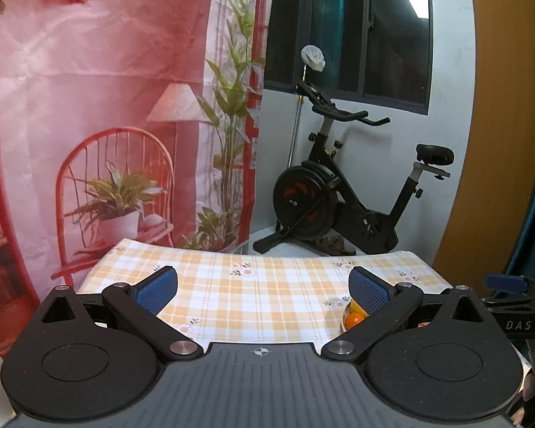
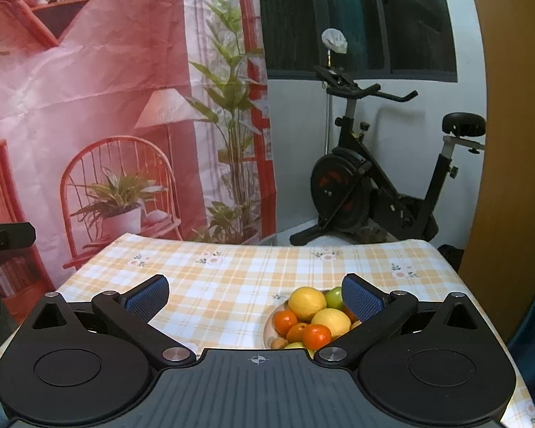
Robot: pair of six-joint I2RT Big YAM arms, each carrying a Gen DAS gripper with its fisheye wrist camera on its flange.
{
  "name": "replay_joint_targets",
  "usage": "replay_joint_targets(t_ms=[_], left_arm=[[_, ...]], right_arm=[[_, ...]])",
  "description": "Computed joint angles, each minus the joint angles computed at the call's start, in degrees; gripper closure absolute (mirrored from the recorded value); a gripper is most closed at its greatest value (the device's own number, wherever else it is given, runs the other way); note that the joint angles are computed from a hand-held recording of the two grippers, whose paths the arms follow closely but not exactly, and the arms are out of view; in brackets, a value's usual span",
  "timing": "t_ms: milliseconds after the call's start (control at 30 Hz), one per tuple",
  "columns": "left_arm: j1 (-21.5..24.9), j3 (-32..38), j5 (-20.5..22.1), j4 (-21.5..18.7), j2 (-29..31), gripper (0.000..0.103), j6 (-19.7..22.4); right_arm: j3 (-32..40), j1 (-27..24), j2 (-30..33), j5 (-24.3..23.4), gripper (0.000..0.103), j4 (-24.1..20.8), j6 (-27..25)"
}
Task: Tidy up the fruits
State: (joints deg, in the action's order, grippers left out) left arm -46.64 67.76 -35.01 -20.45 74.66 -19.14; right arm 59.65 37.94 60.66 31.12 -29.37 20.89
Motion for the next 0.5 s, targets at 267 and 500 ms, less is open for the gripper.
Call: replay_joint_targets(t_ms=[267, 500], left_arm=[[-2.6, 0.5, -4.8, -1.3, -1.4, 0.000, 1.3], [-3.7, 0.5, -6.1, -1.9, -2.3, 0.000, 1.2]], right_arm=[[0.0, 2.0, -2.3, 1.9, 0.000, -1.0, 0.7], [-0.1, 3.2, -3.8, 3.0, 0.000, -1.7, 1.7]])
